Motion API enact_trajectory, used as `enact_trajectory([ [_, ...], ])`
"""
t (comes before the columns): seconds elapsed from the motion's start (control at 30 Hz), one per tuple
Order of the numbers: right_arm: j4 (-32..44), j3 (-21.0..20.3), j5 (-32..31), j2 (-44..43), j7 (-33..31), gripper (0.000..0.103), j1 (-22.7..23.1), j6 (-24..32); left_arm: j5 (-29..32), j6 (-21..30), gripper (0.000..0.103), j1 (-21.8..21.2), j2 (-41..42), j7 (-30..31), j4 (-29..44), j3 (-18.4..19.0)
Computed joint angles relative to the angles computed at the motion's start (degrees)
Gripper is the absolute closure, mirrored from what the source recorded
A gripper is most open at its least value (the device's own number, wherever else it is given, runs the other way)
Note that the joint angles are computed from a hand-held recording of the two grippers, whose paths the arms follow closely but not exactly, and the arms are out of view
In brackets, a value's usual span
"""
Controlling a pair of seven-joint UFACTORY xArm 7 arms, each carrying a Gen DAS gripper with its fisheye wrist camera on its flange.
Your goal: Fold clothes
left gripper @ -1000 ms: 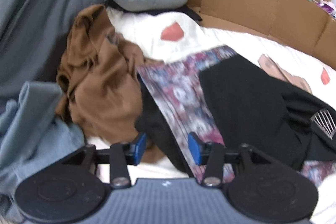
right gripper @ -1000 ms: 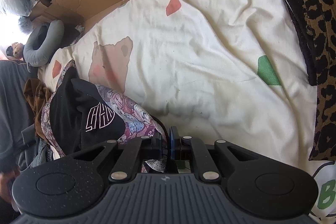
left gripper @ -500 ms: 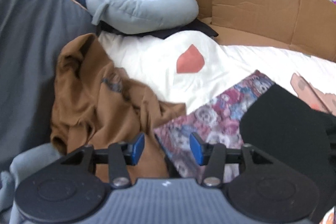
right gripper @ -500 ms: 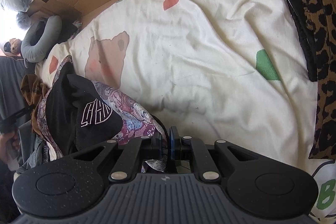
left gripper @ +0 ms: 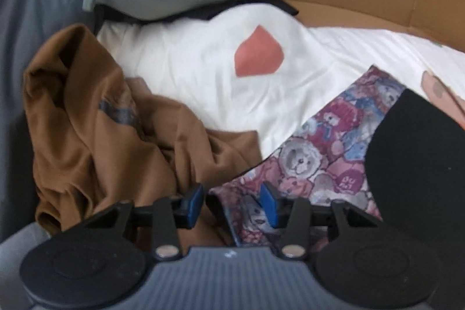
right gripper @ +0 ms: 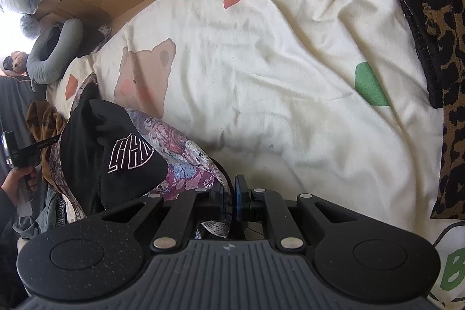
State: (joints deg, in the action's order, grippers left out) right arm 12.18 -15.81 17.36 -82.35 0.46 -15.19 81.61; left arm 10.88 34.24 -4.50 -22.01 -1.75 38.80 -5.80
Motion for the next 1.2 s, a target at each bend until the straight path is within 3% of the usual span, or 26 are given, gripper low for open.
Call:
enact_trajectory([
  [0.07,-0.1,0.0,0.0,0.0,0.0,0.097,0.0,0.0,-0.5,0.2,0.081,-0.3,0.6,0.0,0.0,0.0],
  [0.13,0.0,0.0,0.1,0.1,0.0,0.097,0.0,0.0,-1.1,0.3,0.093,-0.7,0.7,0.3,0.1,0.2],
  [0.2,0.0,-0.2,0.2,0.2,0.0,0.097,-0.1,0.0,-0.1,0.0,0.097,-0.5,0.1,0.1,-0.1,-0.3],
  [0.47,0.1,-0.3,0.1,0.2,-0.8,0.097,-0.2,-0.4,0.1,0.3,0.099,-1.3,-5.9,2.1,-1.0,-0.1],
  [0.63,0.2,-0.3,0.0,0.4,-1.3,0.097,-0.1,-0.8,-1.3,5.6,0.099,-2.3,-13.0,7.3,-1.6,0.8],
  [0.8,0.4,-0.1,-0.1,0.5,-1.6,0.097,0.1,-1.0,-2.8,10.8,0.099,-1.3,-21.3,7.0,-4.5,0.5],
  [1.2,0.8,0.1,-0.5,0.7,-1.9,0.097,0.4,-0.9,-4.8,29.7,0.099,4.1,-42.2,6.1,-9.5,3.2],
])
